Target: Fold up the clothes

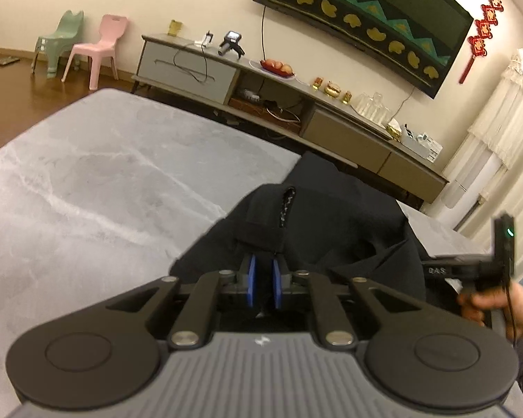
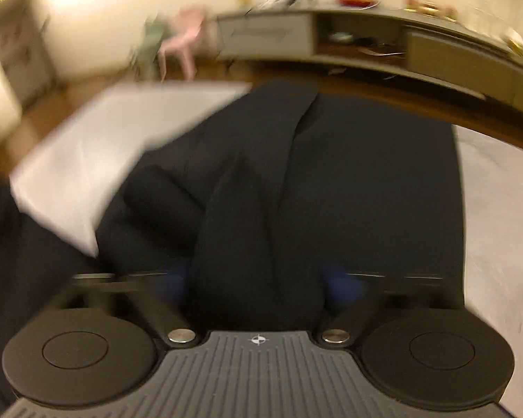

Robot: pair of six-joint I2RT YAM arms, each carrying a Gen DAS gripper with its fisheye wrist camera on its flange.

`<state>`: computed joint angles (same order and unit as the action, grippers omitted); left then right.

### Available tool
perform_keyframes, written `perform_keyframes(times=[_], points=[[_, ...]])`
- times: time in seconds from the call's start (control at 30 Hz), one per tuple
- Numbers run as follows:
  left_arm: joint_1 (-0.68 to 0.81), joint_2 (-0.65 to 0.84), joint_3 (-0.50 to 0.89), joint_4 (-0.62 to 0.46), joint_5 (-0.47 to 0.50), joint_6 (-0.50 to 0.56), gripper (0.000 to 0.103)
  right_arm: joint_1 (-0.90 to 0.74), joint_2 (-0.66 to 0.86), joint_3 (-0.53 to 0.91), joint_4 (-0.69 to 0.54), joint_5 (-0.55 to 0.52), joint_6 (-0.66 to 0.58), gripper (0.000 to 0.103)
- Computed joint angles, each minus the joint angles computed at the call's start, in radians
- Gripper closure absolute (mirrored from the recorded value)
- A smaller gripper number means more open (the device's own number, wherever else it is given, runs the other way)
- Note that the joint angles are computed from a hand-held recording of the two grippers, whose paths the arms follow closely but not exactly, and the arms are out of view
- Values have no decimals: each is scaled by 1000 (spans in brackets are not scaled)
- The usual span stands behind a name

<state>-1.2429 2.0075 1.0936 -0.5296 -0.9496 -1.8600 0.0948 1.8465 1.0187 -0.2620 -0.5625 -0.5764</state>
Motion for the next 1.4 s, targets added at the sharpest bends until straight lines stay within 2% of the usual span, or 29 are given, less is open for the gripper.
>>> perform_keyframes(times=[0.03,0.1,0.17,0.27,0.37,0.43,0.47,0.5,0.53,0.57,0.6,0.63,0.7,0.77,0.83,0.93,1.0,1.1,1.13,1.2,1.27,1.33,1.37,1.4], points=[[-3,-1,4,-19,-8,-14,95,-23,-16,-5,-15,-12,15,90],[-17,-2,17,-78,-28,-69,96,-93,-122,-80,-27,-16,35,93],[-29,-3,24,-109,-35,-112,97,-222,-288,-223,-30,-23,-16,93],[-42,0,38,-121,-37,-136,101,-539,-445,-339,-184,-76,-193,93],[-45,11,50,-64,-30,-82,100,-878,-456,-319,-498,-115,-486,92],[-45,16,39,17,-19,-31,100,-994,-418,-277,-693,-112,-681,85],[-44,5,2,121,-7,26,96,-1021,-396,-251,-755,-121,-751,80],[-39,-8,-41,237,13,87,92,-1045,-384,-221,-803,-141,-801,60],[-33,-17,-81,349,37,144,82,-1061,-381,-195,-817,-176,-811,37],[-24,-23,-114,446,63,193,64,-1073,-383,-174,-805,-220,-792,27],[-7,-26,-130,504,90,226,51,-1077,-378,-150,-787,-258,-758,15],[13,-29,-142,551,117,258,38,-1067,-358,-118,-770,-284,-702,14],[69,-33,-134,573,164,338,31,-1017,-321,-73,-698,-322,-557,11],[151,-10,-107,576,248,416,14,-948,-296,-63,-543,-329,-365,10],[228,23,-65,563,324,487,14,-856,-229,-65,-321,-287,-144,6],[318,100,15,555,395,578,14,-708,-91,-36,-93,-193,86,3],[359,134,48,581,432,635,14,-622,-3,-30,33,-133,164,3],[396,182,90,623,469,705,13,-511,96,59,39,-79,173,1],[404,202,107,630,479,719,15,-473,127,95,35,-61,172,1],[416,235,126,662,514,759,31,-397,177,158,34,-19,162,1],[405,253,139,682,534,784,72,-337,196,190,26,17,133,1],[394,264,151,672,530,800,85,-282,219,227,0,45,114,1],[389,260,152,663,520,813,95,-260,219,228,-4,70,114,1],[385,249,143,669,513,817,97,-238,207,208,21,100,109,1]])
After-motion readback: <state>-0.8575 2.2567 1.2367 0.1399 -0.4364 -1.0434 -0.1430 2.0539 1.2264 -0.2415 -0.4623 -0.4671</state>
